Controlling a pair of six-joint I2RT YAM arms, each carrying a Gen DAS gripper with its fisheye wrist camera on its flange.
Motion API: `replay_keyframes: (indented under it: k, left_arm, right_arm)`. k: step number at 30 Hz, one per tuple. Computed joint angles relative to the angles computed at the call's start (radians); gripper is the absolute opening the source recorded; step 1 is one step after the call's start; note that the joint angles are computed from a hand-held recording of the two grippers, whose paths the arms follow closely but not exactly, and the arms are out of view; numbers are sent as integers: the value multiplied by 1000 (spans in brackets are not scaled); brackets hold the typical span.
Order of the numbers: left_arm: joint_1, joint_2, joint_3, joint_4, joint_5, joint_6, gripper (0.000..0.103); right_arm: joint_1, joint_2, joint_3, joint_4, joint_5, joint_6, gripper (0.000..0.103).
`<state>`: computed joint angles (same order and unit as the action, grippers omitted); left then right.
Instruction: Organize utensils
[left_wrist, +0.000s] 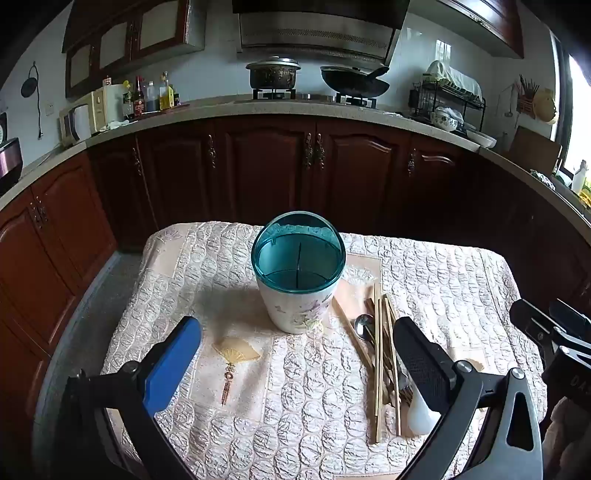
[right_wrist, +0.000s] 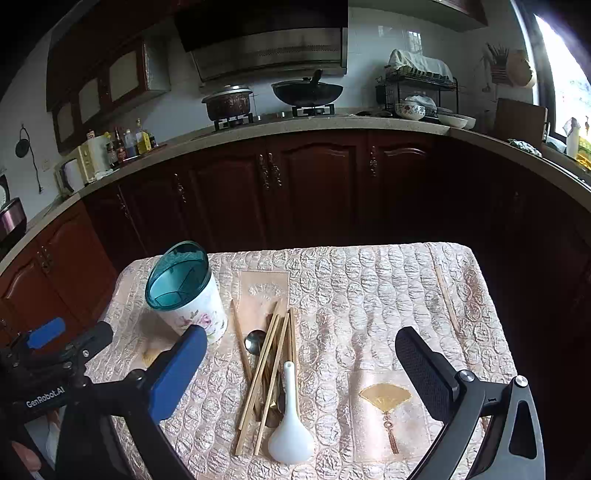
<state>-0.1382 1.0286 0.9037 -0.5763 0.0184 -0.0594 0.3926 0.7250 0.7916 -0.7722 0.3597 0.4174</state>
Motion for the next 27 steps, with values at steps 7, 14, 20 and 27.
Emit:
replay_keyframes:
  k: [7, 14, 20, 27]
  left_arm:
    - [3, 0, 4, -2, -3, 8, 103]
    - [-12, -7, 12, -11, -13, -7, 103]
    - [-20, -30, -1, 3, -16, -9, 103]
    - [-18, -42, 1, 4, -2, -9, 103]
  right_arm:
    - [0, -6, -5, 1, 3, -8, 103]
    - [9, -2, 3, -3, 14, -11, 103]
    - [24, -2, 14, -10, 32, -7, 103]
    - [40, -3, 25, -14, 56, -8, 103]
